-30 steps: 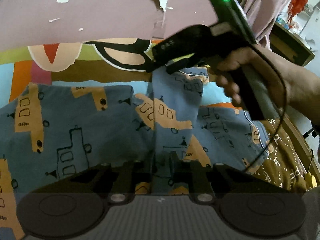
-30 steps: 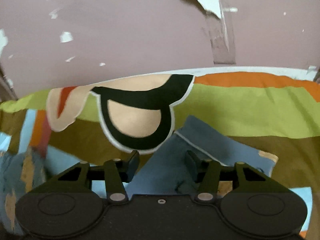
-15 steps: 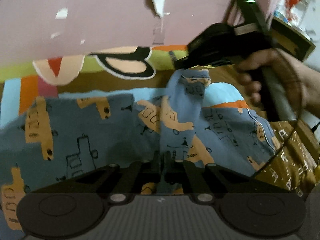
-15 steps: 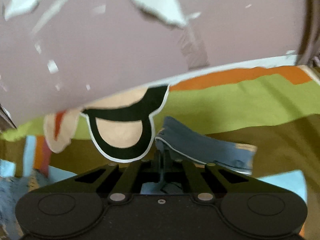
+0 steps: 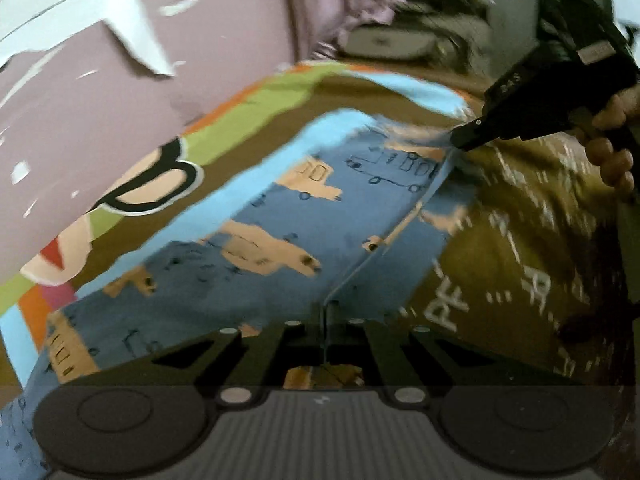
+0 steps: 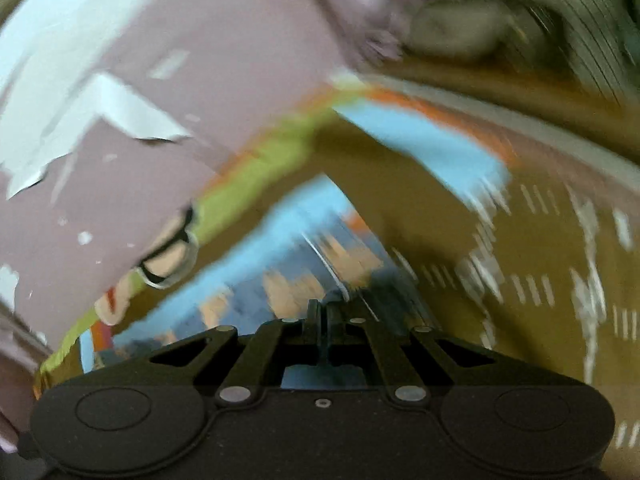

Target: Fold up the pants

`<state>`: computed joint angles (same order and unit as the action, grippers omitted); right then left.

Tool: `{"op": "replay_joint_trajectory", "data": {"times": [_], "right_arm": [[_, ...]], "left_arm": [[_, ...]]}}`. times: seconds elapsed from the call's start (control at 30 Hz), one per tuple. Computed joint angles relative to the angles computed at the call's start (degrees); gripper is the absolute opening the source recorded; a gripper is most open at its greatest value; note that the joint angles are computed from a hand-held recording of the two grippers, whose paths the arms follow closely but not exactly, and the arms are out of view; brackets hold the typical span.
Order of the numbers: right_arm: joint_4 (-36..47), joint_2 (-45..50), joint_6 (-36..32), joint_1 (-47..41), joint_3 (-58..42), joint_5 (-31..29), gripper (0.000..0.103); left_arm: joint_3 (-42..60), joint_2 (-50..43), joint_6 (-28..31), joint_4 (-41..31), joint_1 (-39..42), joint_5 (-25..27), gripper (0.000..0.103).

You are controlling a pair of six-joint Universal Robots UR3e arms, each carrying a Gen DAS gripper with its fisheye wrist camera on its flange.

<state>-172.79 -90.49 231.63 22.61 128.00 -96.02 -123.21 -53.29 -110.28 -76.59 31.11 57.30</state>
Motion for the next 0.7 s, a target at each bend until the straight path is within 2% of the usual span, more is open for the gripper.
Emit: {"op": "replay_joint_trajectory", "data": {"times": [0.03, 0.1, 0.17, 0.2, 0.23, 0.27, 0.3, 0.33, 0.37, 0.43, 0.5, 0.57, 0.7], "right_arm": [[-1.96, -0.09, 2.18, 0.3, 2.05, -0.11, 0.002], [-4.33, -0.53, 3.53, 0.01, 4.26, 1.26, 0.003], [-4.46, -0.28, 2.58, 0.6, 3.76, 0.86, 0.017], [-5.11, -0.01, 2.39, 1.08, 3.71, 0.23, 0.02], [-5.62, 0.13, 2.52, 1.57, 3.81, -0.48, 0.025], [-6.29, 0.3, 2.76, 1.9, 4.37, -1.1, 0.032], [-6.78, 0.29, 3.1, 2.09, 4.85, -1.58, 0.037], [-6.86, 0.49, 3.74, 2.45, 4.79, -2.3, 0.049], [-7.42, 0.43, 4.69, 2.86, 5.23, -3.36, 0.061], [-9.94, 1.11, 6.39, 4.09, 6.2, -6.07, 0.066], [-12.07, 2.03, 7.06, 5.07, 6.57, -8.57, 0.066], [-14.39, 3.88, 6.37, 5.77, 6.33, -10.35, 0.061], [-15.96, 5.62, 7.13, 5.35, 6.63, -12.34, 0.047]], "left_arm": [[-0.18, 0.15, 0.76, -0.22, -0.44, 0.23, 0.001], [0.63, 1.3, 5.0, -5.32, 1.43, -0.49, 0.001], [3.9, -1.21, 8.13, -9.69, 1.38, -0.34, 0.001], [6.21, -3.19, 9.7, -12.32, 1.32, -0.54, 0.004], [8.06, -4.61, 10.44, -13.94, 1.38, -0.92, 0.009], [10.18, -6.56, 10.18, -14.76, 1.13, -1.18, 0.025], [11.87, -8.88, 8.33, -13.65, 0.14, -1.35, 0.034], [13.68, -11.29, 5.86, -12.19, -1.09, -1.82, 0.051], [16.12, -14.36, 2.67, -10.16, -2.94, -2.46, 0.058], [20.94, -21.27, -4.69, -4.1, -7.95, -2.75, 0.058], [26.95, -29.55, -13.57, 3.31, -14.24, -2.06, 0.058], [34.67, -39.11, -21.66, 9.0, -20.7, -0.58, 0.057], [50.69, -56.99, -31.05, 14.63, -31.55, 3.2, 0.054]]}}
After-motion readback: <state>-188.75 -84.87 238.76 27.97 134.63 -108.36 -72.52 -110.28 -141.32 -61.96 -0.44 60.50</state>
